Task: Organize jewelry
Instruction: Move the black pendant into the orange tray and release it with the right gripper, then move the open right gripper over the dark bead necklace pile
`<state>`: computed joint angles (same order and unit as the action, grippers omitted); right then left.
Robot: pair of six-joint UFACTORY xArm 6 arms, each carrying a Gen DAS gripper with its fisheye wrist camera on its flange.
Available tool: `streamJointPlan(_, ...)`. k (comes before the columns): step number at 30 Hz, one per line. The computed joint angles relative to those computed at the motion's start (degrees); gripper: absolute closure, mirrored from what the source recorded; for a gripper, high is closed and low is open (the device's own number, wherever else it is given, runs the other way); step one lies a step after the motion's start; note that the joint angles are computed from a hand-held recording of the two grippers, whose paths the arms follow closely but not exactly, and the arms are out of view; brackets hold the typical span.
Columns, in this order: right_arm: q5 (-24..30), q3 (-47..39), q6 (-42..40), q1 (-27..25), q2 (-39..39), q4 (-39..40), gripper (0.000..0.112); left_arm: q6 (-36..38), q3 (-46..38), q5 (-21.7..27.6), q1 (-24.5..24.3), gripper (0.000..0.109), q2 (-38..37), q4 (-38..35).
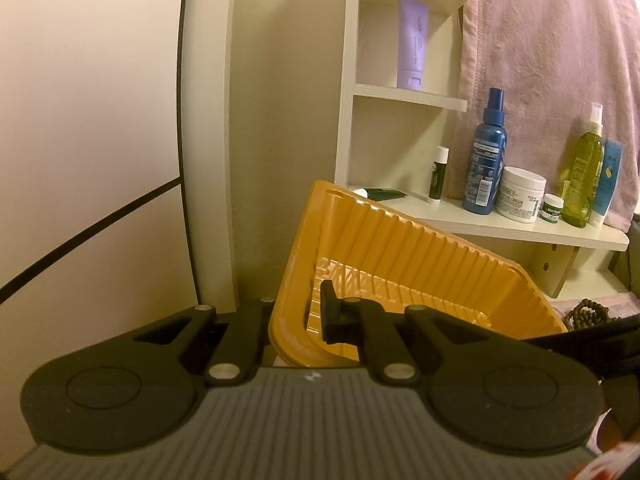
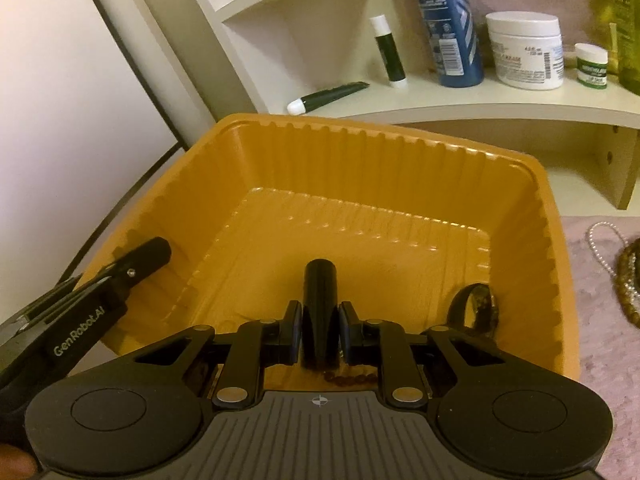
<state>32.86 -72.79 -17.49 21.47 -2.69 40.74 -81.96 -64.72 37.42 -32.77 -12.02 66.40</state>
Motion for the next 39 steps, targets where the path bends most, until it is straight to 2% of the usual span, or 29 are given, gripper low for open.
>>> streamJointPlan(1,-0.3,0.3,-0.9,0.0,-0.4,0.7,0.088,0.0,0.0,0.0,0.0,0.100,0.0,0.0)
streamJointPlan(3,-1.5,1.1,-3.1,0.1,-1.2,2.4,0.075,0.0,0.1,0.2,0.0,0.100,0.0,-0.1)
streamJointPlan(4,-2.3,1.6,-4.8,0.1,-1.9,4.1,0.064,0.0,0.0,0.3,-0.1,0.100,0.0,-0.1)
streamJointPlan(5,-3.1,2.1,-6.3,0.1,-2.5,5.2,0.059,-0.1,0.1,0.3,-0.1,0.100,0.0,-0.1)
streamJointPlan(12,-4.5,7.2,-13.1,-3.2,-9.0,7.8,0.058,0.0,-0.3,0.4,0.0,0.100,0.3,-0.2)
streamJointPlan(15,-4.3,10.4,-13.6,-6.1,-12.4,6.0,0.058,-0.3,-0.3,0.6,-0.1,0.100,0.4,-0.1)
streamJointPlan(22,-0.9,17.4,-6.4,-14.0,-18.9,-3.4,0.058,-0.2,-0.4,1.1,-0.3,0.100,0.3,-0.2)
streamJointPlan(29,1.7,22.0,-2.0,-20.1,-22.4,-9.3,0.059,0.5,-0.8,2.1,-0.7,0.100,0.6,-0.4)
streamJointPlan(34,0.2,23.0,-2.9,-21.0,-22.2,-11.8,0.060,0.7,-1.0,2.7,-0.9,0.100,0.7,-0.5)
streamJointPlan(39,-1.0,21.9,-3.9,-20.3,-20.0,-12.0,0.070,1.1,-1.0,3.0,-1.0,0.100,0.7,-0.7)
